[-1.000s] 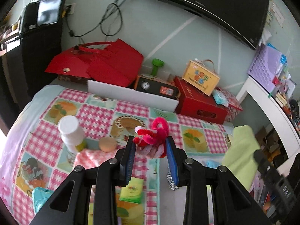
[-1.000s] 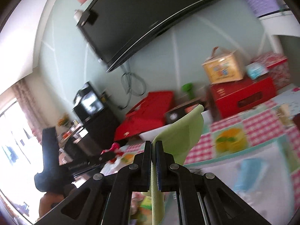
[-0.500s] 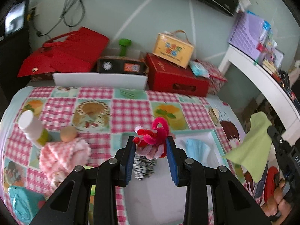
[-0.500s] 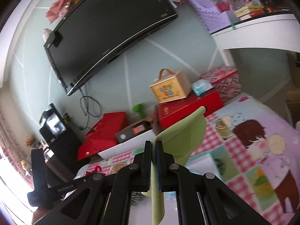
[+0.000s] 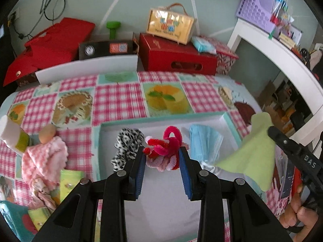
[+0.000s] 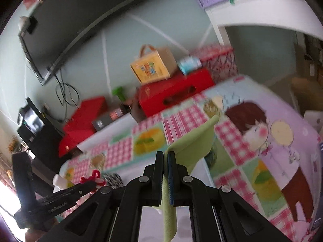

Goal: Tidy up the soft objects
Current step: 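Carry the green cloth with the right tool while the left tool carries the pacifier to the tray, then open the left tool to drop the pacifier while the right tool drops the green cloth in the tray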

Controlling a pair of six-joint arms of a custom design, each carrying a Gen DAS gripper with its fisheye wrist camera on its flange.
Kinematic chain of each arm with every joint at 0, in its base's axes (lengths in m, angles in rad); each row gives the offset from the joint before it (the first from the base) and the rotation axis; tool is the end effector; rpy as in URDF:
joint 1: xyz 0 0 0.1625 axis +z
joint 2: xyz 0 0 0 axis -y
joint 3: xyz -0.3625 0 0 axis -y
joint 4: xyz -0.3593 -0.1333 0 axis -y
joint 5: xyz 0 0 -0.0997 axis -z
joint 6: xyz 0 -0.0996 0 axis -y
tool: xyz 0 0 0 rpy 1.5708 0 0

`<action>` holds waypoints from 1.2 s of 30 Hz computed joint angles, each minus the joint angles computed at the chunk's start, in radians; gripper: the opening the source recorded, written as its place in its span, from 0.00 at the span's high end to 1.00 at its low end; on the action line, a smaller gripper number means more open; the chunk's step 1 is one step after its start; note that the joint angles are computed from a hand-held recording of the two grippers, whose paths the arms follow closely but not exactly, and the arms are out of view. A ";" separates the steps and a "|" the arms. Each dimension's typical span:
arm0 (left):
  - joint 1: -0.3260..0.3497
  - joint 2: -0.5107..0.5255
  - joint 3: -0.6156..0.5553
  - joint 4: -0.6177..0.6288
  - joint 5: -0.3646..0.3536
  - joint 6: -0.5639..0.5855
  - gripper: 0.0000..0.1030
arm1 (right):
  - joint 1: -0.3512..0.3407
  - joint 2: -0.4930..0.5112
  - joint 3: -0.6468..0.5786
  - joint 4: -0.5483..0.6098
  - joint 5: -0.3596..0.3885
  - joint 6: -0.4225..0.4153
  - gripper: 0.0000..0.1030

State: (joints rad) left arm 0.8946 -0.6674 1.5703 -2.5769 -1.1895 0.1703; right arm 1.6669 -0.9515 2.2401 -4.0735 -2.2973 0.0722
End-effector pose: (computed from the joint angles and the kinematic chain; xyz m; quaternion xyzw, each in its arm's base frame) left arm -0.2526 -0.5870 0.0231 0.3938 0.8981 -0.0964 0.1705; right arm 0.1067 -0.4067 0.1800 -0.1935 -0.7701 0.5559 0.2460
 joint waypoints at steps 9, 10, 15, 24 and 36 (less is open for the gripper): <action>0.007 0.060 -0.023 0.064 0.031 -0.011 0.67 | -0.103 -0.004 -0.008 0.212 0.091 0.116 0.95; 0.007 0.065 -0.024 0.068 0.033 -0.012 0.67 | -0.109 -0.002 -0.012 0.231 0.096 0.122 0.95; 0.009 0.087 -0.038 0.092 0.047 -0.021 0.67 | -0.119 0.005 -0.020 0.272 0.065 0.147 0.95; 0.022 0.115 -0.067 0.142 0.062 -0.052 0.61 | -0.120 -0.003 -0.016 0.272 0.014 0.182 0.92; -0.001 0.079 -0.056 0.145 0.088 -0.058 0.33 | -0.044 0.002 -0.065 0.379 -0.170 0.184 0.68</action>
